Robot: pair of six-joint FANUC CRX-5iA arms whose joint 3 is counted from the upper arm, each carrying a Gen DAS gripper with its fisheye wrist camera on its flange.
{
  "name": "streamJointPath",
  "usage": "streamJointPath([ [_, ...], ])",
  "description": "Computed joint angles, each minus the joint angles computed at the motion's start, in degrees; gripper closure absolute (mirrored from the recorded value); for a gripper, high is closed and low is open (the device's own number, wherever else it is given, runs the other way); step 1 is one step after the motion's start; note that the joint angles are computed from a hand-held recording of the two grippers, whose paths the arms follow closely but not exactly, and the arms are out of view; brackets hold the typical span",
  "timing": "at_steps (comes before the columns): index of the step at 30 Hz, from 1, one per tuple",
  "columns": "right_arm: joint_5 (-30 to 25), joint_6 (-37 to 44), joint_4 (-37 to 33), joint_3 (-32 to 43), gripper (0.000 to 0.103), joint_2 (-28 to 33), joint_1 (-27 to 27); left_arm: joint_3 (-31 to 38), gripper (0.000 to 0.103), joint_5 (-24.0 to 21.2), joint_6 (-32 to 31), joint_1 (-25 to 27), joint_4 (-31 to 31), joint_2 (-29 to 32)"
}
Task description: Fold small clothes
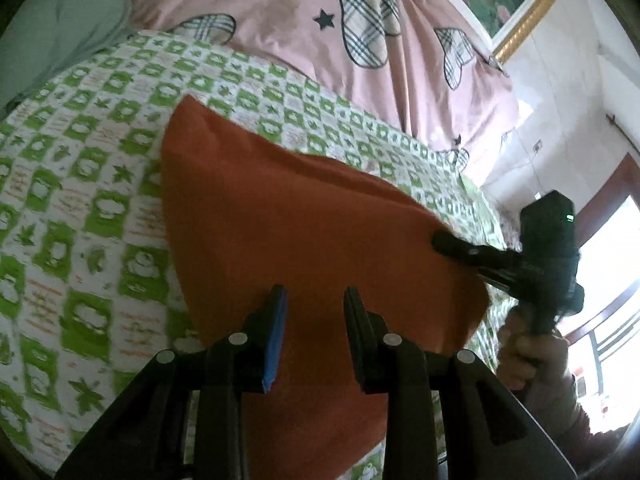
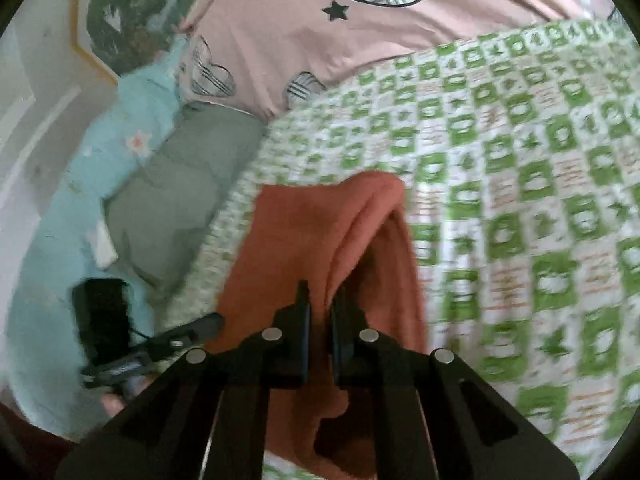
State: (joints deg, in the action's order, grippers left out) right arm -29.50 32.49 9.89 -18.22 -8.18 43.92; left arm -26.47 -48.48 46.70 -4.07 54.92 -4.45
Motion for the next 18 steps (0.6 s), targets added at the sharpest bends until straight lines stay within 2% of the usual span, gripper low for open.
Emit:
streamJointPath([
  [4, -4.57, 4.7, -7.29, 1.8, 0.094, 4.47, -2.27, 0.46, 0.074, 1.25, 4.36, -1.38, -5.07, 1.43],
  [7, 0.67, 1.43, -7.81, -2.07, 0.094, 3.67, -2.48, -2.26, 0.074, 3.78, 2.49, -2.07, -2.89, 0.59],
  [10, 0.26, -0.29, -6.46, -2.29, 0.089, 2.94, -2.17, -3.01, 0.074, 3.89, 2.03, -1.95, -1.09, 0.54],
  [13, -3.13, -6.43, 0.56, -1.88, 0.082, 2.43, -0.88, -2.66, 0.074, 2.95, 3.66, -1.49, -1.03, 0.51],
  [16, -1.82, -16.65, 11.74, -4.69, 0.081, -0.22, 0.78, -3.05, 0.074, 1.73, 4.16, -0.79, -0.91, -0.75],
  [18, 0.83, -16.94, 12.63, -4.4, 0.08, -0.6, 0.7, -3.48, 0.073, 0.65, 3.46, -0.63, -0.77, -1.83],
])
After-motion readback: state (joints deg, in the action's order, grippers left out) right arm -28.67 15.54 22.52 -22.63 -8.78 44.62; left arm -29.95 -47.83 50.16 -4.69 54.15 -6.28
